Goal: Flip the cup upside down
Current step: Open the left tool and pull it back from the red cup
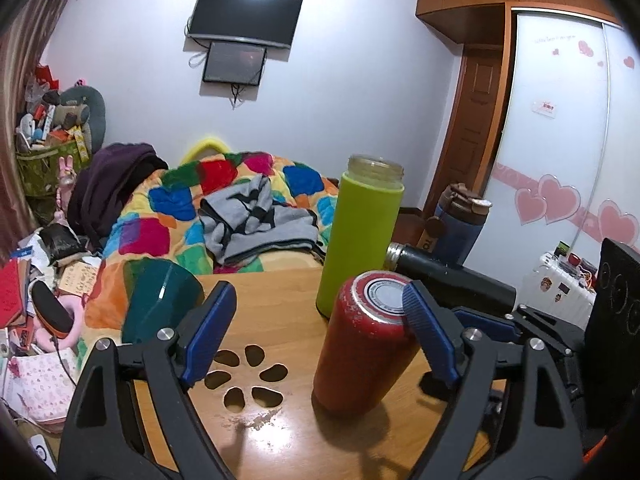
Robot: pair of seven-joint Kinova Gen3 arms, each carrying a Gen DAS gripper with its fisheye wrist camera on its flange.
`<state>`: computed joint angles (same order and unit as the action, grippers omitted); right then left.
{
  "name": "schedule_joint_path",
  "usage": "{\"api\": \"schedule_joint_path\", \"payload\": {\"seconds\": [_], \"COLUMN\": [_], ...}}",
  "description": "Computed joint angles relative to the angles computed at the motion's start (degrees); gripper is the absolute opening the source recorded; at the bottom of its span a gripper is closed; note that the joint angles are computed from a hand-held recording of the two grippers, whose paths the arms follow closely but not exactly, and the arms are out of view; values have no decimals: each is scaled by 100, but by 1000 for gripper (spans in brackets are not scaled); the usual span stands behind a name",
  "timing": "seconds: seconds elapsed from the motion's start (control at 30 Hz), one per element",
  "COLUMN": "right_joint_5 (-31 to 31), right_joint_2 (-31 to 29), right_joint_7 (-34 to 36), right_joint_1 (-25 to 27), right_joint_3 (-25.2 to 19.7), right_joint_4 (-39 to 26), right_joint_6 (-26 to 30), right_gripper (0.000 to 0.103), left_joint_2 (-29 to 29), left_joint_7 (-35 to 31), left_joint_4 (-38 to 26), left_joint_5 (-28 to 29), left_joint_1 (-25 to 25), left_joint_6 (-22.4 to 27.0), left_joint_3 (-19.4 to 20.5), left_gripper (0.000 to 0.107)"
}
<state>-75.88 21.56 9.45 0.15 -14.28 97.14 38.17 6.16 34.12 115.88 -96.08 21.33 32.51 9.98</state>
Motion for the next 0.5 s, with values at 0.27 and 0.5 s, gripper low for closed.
{"api": "schedule_joint_path", "payload": {"seconds": [0.27,0.5], "right_joint_5": [-921,-1415], "right_joint_2": [-531,-909], "right_joint_7": [349,403], "right_joint_1": [217,172], "right_joint_3": [282,762], "right_joint_4": [430,673], "right_joint_6": [15,260], "right_gripper": [80,92], "left_joint_2": [-200,-13], "left_joint_7": [-240,-506], "left_joint_4": [55,-144], "left_joint_5": [318,658], "left_joint_1": [622,1222], "left_joint_6": [1461,2579], "left_joint_3": [366,593], "left_gripper": [86,100]}}
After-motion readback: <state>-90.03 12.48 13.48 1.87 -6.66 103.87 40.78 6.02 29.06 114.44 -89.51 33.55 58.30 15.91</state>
